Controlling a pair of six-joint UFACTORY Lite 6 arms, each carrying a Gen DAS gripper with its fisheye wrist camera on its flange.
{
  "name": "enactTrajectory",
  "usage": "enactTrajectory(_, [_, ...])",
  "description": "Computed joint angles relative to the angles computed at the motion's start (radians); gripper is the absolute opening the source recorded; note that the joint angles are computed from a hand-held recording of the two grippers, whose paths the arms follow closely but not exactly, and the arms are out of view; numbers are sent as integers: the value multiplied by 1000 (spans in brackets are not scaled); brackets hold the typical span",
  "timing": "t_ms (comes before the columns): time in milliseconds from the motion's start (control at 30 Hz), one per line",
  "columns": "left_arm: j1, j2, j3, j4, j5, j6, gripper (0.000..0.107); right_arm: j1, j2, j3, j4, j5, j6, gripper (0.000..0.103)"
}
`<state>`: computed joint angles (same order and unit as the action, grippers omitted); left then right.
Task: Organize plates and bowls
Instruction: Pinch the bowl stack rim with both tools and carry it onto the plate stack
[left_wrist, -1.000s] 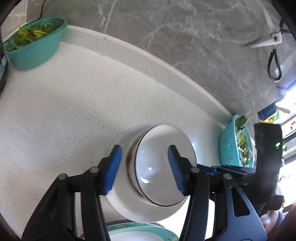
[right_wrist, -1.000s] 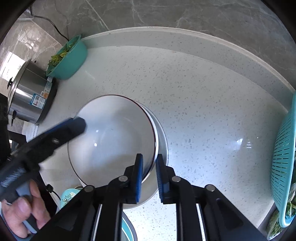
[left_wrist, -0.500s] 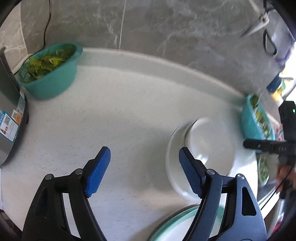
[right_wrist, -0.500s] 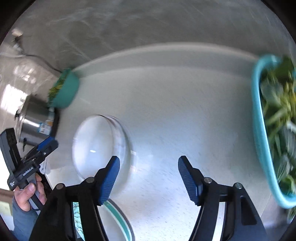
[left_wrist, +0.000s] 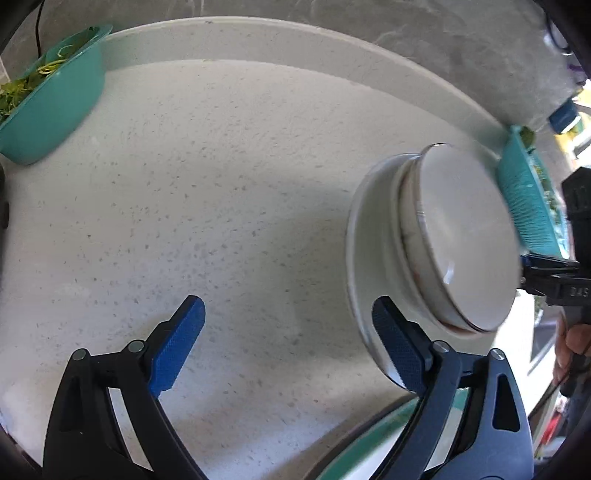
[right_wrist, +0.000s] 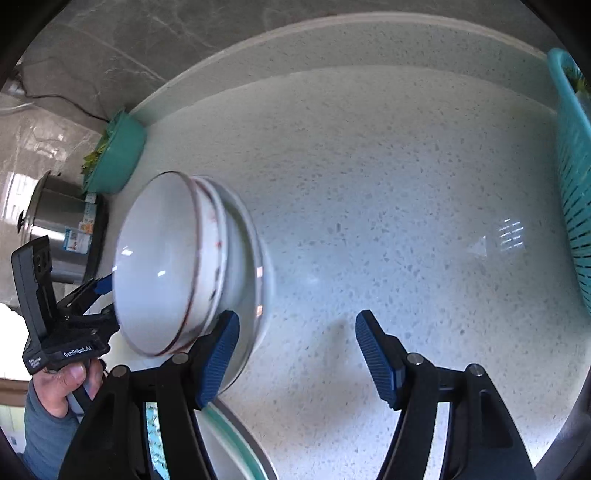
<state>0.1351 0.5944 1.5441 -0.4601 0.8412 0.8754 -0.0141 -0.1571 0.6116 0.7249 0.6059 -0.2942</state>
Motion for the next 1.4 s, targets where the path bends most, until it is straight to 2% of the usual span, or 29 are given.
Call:
enactTrajectory(100, [-10,9,-3,23,-38,1,91,8,48,8,44,-28,-35,67])
enactTrajectory(200, [-13,49,20,30,-31,-10,90,33,73,11,88,-60,-79,59])
enactTrajectory(267, [-8,61,27,11,-26,5,79,48,88,20,106,-75,-97,49])
enactTrajectory(400, [-19,80,43,-33,-13,37,65,53,105,33,115,-78,-112,47])
enactTrajectory(500, [-5,86,51,-82,15,91,49,54,116,43,126,-79,-122,46])
enactTrajectory(567, [-17,77,41,-108,11,114,33,53,114,37,160,-80,-161,42])
enactTrajectory(667, [-32,27,-12,-141,-6,167,16,65,107,28,209,-92,-215,34])
enactTrajectory(733, [-44,9,-33,-139,-27,181,12,65,109,27,257,-94,-258,27])
enactTrajectory(767, [-49,2,-41,-135,-33,180,11,67,108,28,272,-96,-271,21])
enactTrajectory(867, [-76,-46,-78,-110,-61,141,11,117,100,48,165,-136,-167,20])
enactTrajectory(1067, [-102,-94,-122,-104,-92,110,11,144,59,29,94,-174,-70,20])
enactTrajectory(1400, [-96,-280,-227,-135,-64,122,11,189,-150,0,-190,-115,244,20])
